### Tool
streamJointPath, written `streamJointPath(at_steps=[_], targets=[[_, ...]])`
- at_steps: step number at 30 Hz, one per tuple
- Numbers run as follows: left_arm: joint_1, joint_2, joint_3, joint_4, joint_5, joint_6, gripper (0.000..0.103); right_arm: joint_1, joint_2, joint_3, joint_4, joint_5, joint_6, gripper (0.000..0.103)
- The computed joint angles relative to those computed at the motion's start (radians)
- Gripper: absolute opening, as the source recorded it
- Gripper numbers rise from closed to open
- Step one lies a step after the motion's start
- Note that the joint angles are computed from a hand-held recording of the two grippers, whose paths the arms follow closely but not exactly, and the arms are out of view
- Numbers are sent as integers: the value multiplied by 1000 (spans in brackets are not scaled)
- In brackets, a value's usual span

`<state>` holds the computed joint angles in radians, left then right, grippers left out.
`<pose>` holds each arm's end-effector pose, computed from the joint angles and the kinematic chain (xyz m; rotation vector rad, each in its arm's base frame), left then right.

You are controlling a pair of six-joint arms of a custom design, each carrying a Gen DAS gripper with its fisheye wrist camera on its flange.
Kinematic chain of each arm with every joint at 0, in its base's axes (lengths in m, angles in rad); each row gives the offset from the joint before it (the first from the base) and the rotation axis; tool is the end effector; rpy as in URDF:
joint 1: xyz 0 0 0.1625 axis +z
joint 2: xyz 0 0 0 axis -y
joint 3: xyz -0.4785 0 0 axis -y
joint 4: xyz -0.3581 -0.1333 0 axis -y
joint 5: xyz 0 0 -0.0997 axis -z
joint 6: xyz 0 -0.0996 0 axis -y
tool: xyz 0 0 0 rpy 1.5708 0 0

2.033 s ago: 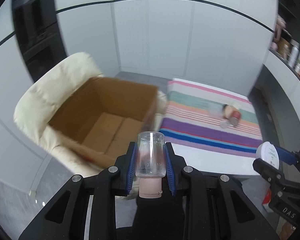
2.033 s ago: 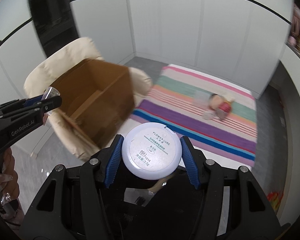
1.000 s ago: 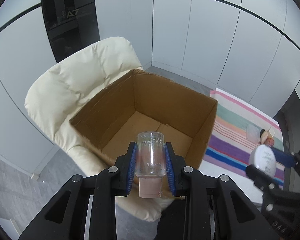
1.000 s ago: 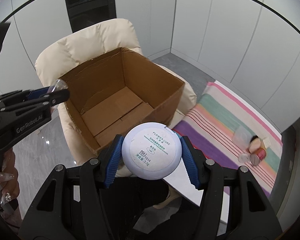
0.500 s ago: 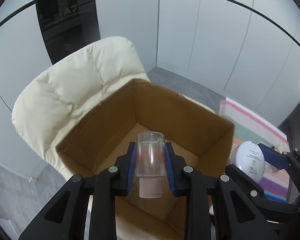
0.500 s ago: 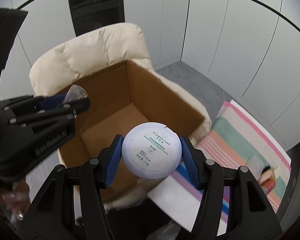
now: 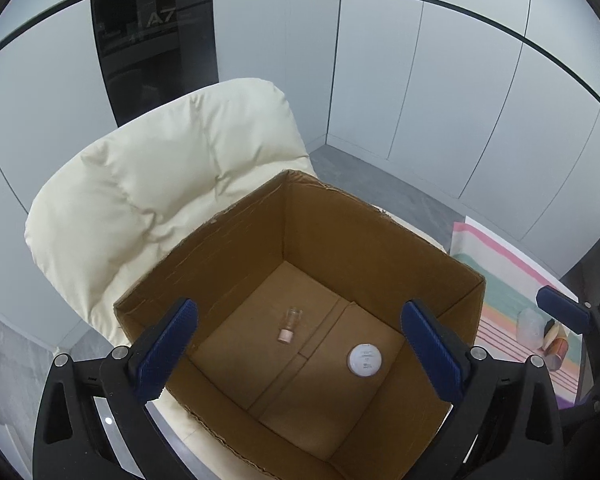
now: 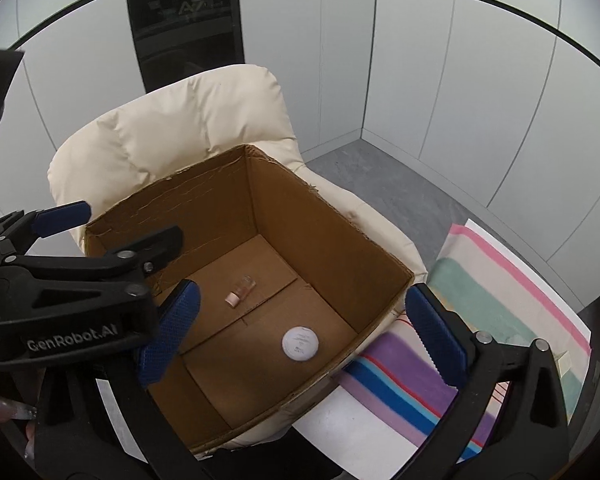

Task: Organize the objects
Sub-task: 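Withdraw both tools from the box back toward the striped cloth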

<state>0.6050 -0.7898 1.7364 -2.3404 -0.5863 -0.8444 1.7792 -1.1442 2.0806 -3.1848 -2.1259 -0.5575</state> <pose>-0.3989 -0.5388 0.1400 0.2457 2.2609 -0.8336 0.1910 -0.5125 0.3063 0.6721 -2.3122 0.7129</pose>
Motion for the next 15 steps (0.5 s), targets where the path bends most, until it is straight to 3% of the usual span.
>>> streamJointPath(at_steps=[11, 15], targets=[[-16, -10, 5, 20, -16, -33, 102, -5, -28, 2, 46, -17, 44, 103], [-41, -18, 1, 111, 19, -77, 102, -1, -48, 14, 59, -36, 62, 103]])
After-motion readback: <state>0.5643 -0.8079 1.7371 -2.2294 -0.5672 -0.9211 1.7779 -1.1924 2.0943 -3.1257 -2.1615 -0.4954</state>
